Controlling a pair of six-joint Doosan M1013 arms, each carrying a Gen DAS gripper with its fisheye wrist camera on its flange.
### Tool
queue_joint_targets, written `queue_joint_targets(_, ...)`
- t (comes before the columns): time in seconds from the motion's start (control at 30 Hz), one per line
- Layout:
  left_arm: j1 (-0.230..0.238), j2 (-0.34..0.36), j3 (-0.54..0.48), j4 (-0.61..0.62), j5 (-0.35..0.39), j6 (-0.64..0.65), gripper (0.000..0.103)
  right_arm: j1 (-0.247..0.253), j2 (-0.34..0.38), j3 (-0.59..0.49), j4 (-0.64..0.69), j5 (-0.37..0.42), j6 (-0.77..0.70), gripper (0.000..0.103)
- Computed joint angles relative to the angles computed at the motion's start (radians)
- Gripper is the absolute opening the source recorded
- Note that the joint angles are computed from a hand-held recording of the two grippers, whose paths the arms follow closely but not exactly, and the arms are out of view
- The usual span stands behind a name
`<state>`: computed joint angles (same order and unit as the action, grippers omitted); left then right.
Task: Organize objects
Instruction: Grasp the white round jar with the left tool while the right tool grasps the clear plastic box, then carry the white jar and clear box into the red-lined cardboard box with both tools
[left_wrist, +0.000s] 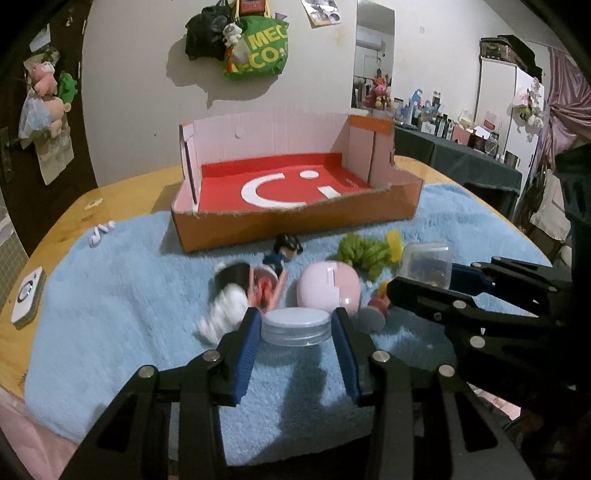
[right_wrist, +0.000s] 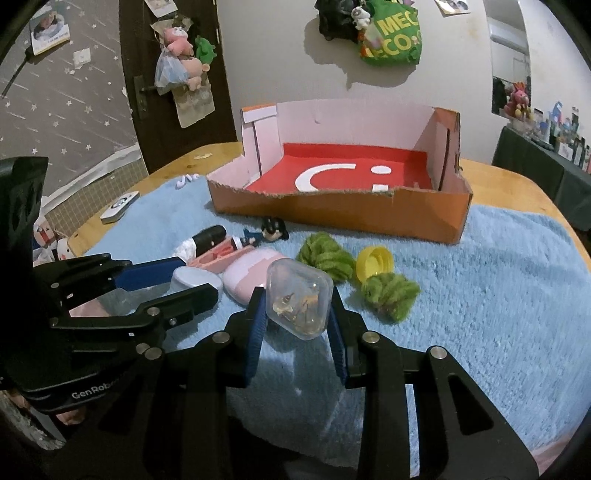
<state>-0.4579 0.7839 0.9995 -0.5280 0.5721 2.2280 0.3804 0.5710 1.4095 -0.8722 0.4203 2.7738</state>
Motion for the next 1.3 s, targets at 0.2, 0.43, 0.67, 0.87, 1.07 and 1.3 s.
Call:
queue_joint_targets(0.2, -0.001, 0.005, -0.020, 0.004, -0.003, -0.008, 0.042, -0.006, 0.004, -0.019, 0.027, -0.005, -0.032, 0.030)
queue_joint_targets(0.43, -0.001, 0.028, -0.071, 0.028, 0.024, -0.044, 0.042, -0.017, 0.008, -0.039, 0.077, -0.007, -0.084, 0.030)
queue_joint_targets(0.67, -0.003, 0.062, -0.153, 0.064, 0.051, -0.096, 0.042, -0.030, 0.016, -0.070, 0.123, -0.003, -0.143, 0.030)
queue_joint_targets(0.87, -0.004, 0.105, -0.249, 0.108, 0.091, -0.157, 0.042, -0.043, 0.026, -0.100, 0.167, -0.002, -0.194, 0.030)
queue_joint_targets(1.07, -0.007, 0.158, -0.357, 0.144, 0.147, -0.205, 0.042, -0.059, 0.041, -0.139, 0.215, 0.007, -0.251, 0.030)
queue_joint_targets(1.3, -0.011, 0.223, -0.492, 0.183, 0.215, -0.251, 0.042, -0.079, 0.060, -0.181, 0.293, 0.022, -0.326, 0.030)
